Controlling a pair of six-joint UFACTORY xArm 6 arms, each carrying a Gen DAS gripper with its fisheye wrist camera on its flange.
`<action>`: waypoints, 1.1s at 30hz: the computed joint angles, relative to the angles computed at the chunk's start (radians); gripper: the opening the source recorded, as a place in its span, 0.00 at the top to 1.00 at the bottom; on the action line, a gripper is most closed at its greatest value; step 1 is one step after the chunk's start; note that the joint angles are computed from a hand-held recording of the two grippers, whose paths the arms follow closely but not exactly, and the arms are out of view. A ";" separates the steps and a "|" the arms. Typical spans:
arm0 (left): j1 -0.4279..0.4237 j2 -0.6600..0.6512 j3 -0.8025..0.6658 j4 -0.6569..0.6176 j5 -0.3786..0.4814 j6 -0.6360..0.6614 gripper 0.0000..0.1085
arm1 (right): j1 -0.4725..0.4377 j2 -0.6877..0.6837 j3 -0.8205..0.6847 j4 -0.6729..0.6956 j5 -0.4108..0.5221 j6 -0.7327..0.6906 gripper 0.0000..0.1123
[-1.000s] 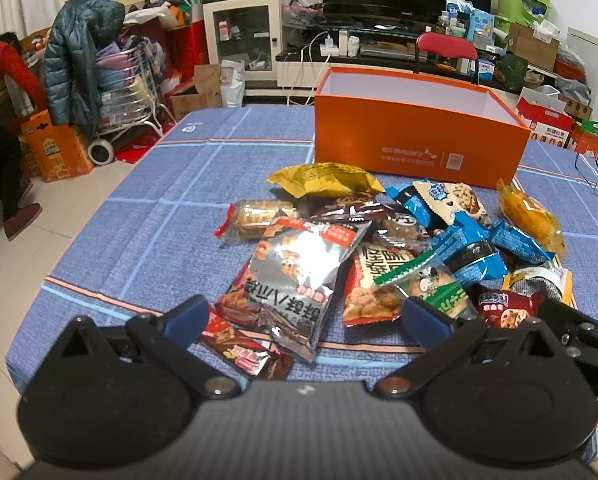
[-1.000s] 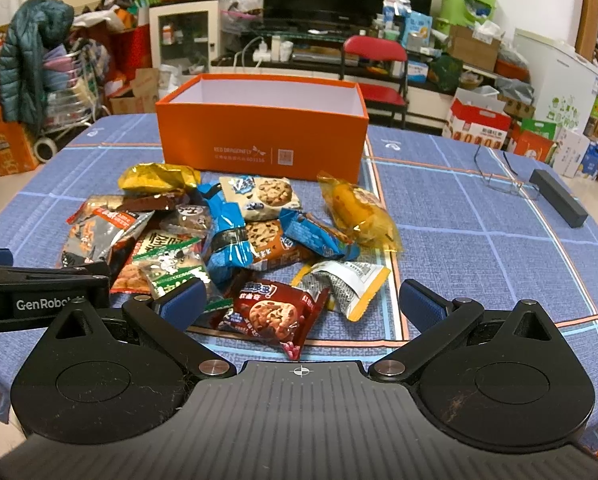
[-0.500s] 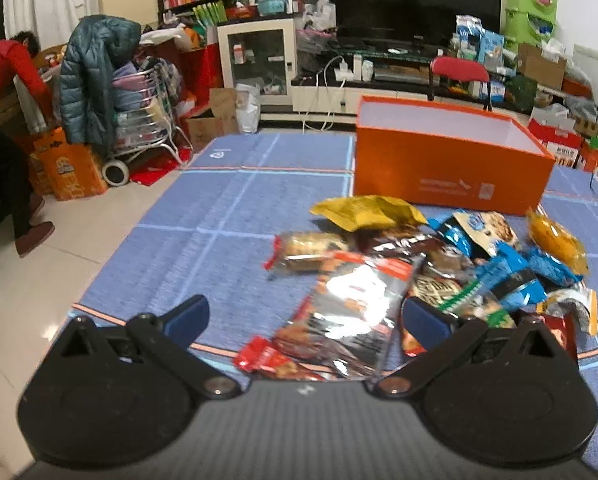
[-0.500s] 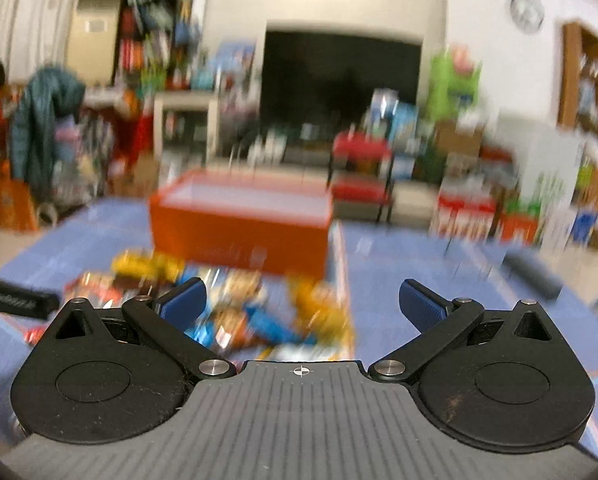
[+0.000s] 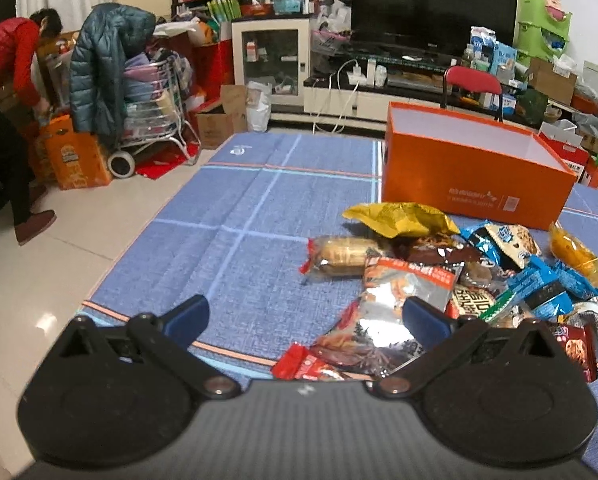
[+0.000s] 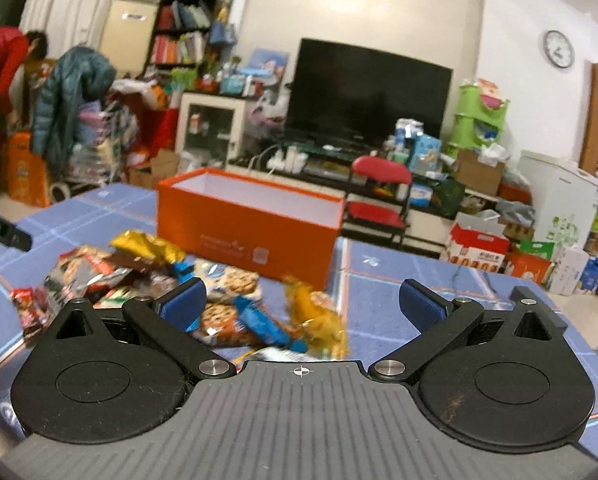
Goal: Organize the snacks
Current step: 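Lower the left tool onto the silver-red snack bag while the right tool approaches a white-yellow packet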
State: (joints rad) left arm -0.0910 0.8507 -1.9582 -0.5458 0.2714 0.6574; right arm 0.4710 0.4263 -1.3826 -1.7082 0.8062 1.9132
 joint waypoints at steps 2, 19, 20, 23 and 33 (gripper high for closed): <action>-0.002 -0.004 0.011 0.005 -0.010 -0.013 0.06 | 0.008 0.023 -0.025 -0.001 -0.009 -0.014 0.15; 0.047 0.035 -0.094 -0.242 0.129 0.121 0.06 | 0.008 0.050 -0.054 -0.001 -0.106 -0.101 0.15; 0.049 0.035 -0.090 -0.242 0.125 0.126 0.06 | 0.007 0.048 -0.050 -0.005 -0.105 -0.105 0.15; 0.046 0.020 -0.044 -0.244 0.085 0.169 0.06 | -0.005 0.052 -0.043 -0.010 -0.118 -0.122 0.15; 0.028 0.018 0.033 -0.050 -0.012 -0.042 0.06 | -0.064 0.097 -0.100 -0.048 -0.219 -0.166 0.18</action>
